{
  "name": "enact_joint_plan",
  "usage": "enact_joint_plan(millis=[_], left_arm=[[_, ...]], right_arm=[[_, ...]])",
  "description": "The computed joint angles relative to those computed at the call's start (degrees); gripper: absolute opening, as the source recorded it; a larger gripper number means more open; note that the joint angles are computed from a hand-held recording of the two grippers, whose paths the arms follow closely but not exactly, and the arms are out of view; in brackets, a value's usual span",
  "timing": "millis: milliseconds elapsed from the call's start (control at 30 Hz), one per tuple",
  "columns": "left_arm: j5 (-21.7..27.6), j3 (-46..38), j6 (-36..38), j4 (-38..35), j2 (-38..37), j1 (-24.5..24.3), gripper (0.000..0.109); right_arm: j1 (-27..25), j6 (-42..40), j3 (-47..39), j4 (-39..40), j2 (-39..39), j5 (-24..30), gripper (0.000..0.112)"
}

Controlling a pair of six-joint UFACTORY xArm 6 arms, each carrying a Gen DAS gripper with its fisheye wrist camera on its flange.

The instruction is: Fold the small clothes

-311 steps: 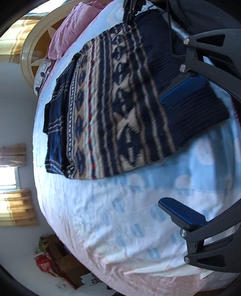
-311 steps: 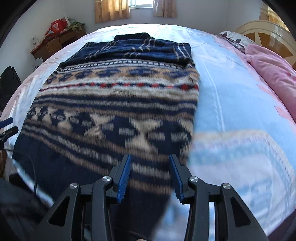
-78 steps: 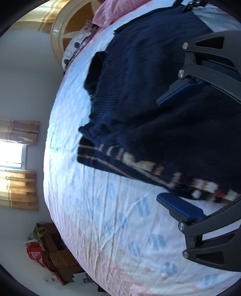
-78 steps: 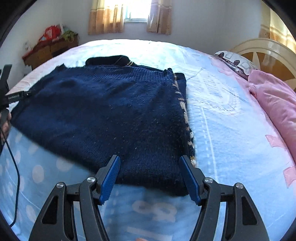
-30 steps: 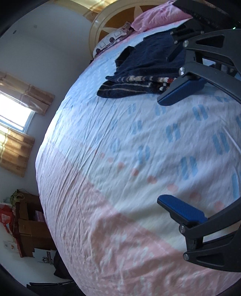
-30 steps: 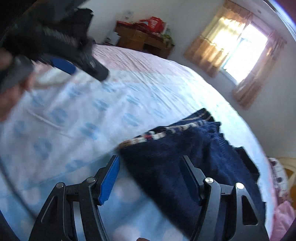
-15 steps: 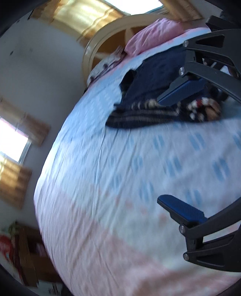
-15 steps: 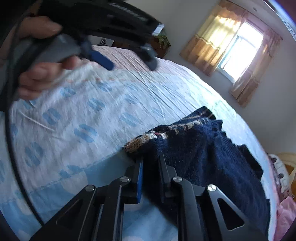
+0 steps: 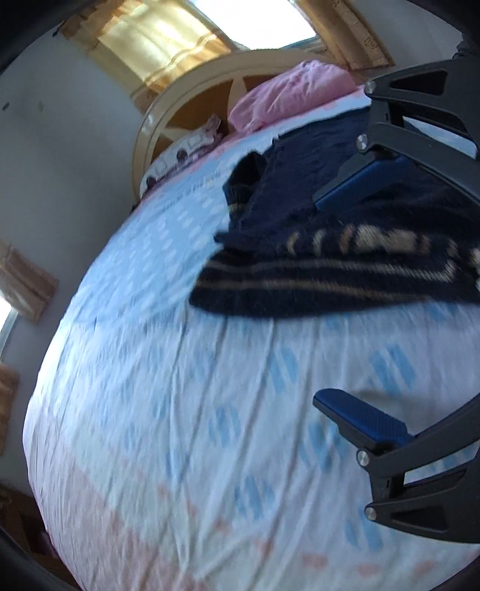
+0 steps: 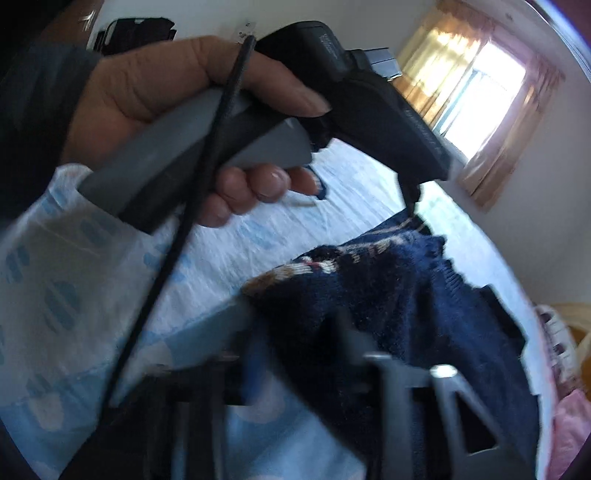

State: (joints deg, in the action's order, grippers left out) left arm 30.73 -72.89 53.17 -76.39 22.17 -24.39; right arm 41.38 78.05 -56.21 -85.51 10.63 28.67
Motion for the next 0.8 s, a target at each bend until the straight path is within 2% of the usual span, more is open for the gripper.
enact_joint_plan(millis=[67, 200, 267, 367, 433, 467, 533, 633, 700, 800], left_arm=[[1.2, -1.9, 0.8, -1.0, 1.5, -0.3, 0.099], [0.5, -5.9, -2.8, 2.4, 5.0, -0.9, 0.099], [-0.2, -7.1, -2.3, 2.1, 5.7, -1.2, 0.099], [2.1, -9.4, -3.3, 3.2, 7.1, -1.2, 0.099], [2.0, -10.2, -3.2, 4.7, 7.8, -1.6, 0.096], [1.3, -10.2, -2.4, 5.1, 7.8, -2.1, 0.091], [2.9, -10.9, -3.1, 6.7, 8.3, -1.9, 0.028], [2.0, -9.9, -2.3, 6.3, 7.4, -2.0, 0.018], [0.8, -9.1, -3.3, 7.2, 6.2, -2.4, 0.018], [2.8, -8.9, -4.4, 4.2, 5.1, -1.9, 0.017]], right_arm=[[0.2, 0.5, 0.0, -0.8, 0.1, 0.2, 0.019], [0.1, 1.2, 0.1, -1.4, 0.2, 0.0, 0.018], [0.1, 1.5, 0.1, -1.7, 0.2, 0.2, 0.018], [1.1, 2.2, 0.1, -2.3, 0.3, 1.7, 0.018], [1.4, 2.4, 0.2, -2.6, 0.3, 2.2, 0.018], [1.3, 2.6, 0.3, -2.6, 0.2, 1.9, 0.018], [0.8, 2.7, 0.9, -2.1, -0.7, 0.6, 0.016], [-0.4, 4.6, 3.1, -3.0, -3.8, -1.8, 0.012], [-0.2, 5.8, 5.1, -4.8, -6.5, -1.2, 0.012], [-0.5, 8.5, 9.4, -7.7, -11.8, 0.4, 0.011]])
